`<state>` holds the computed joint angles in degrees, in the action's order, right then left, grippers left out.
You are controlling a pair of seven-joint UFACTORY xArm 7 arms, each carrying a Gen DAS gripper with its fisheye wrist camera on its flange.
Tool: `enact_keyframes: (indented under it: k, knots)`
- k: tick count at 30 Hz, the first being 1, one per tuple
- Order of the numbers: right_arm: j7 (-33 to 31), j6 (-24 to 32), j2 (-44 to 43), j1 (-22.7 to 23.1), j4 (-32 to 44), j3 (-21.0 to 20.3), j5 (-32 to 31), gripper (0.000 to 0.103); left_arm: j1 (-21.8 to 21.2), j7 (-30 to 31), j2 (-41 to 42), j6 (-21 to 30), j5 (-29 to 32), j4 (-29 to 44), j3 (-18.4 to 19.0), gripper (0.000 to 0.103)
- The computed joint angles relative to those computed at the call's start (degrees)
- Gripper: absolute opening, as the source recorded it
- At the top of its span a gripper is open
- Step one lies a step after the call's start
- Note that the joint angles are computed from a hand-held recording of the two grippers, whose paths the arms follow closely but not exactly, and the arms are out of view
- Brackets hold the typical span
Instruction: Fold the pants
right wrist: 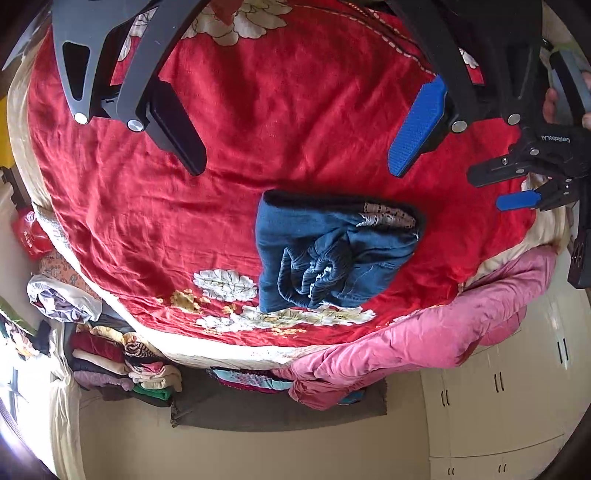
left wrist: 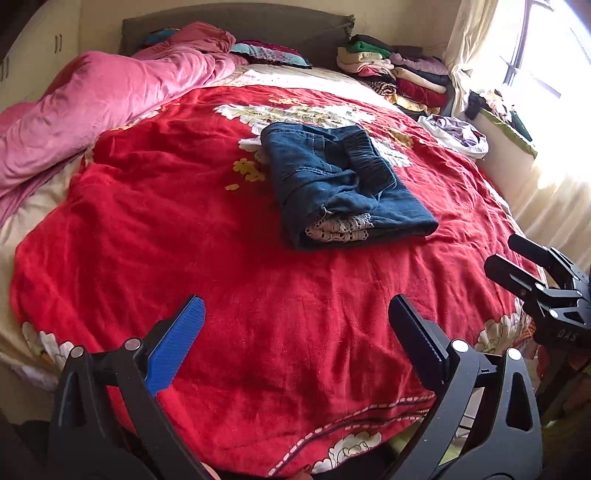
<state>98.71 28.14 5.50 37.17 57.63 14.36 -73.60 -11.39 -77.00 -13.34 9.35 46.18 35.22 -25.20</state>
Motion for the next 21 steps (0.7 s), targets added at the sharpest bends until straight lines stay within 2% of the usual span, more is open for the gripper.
enact_keyframes:
  k: [3, 7, 12, 21]
  knots:
    - [1.13, 0.22, 0.66, 0.21, 0.02, -0.07, -0.69, 0.098, 0.70, -1.46, 0.29, -0.32, 1.59, 0.02, -0.67, 0.093]
    - [3.44, 0.08, 1.85, 0.64, 0.09, -0.42, -2.73, 0.098, 4.04, -8.35, 0.86, -2.57, 8.95, -0.13, -2.97, 0.093]
    - [3.80, -0.30, 4.33, 1.22, 0.75, -1.08, -2.33, 0.098, 1.34, -7.96, 2.79, -2.58, 6.95, -0.39, 0.36, 0.093]
    - [4.84, -1.10, 5.34, 2.42, 1.56, -2.36, -3.15, 0.098, -1.02, -8.64, 3.32, -1.58, 8.16, -0.21, 2.57, 0.093]
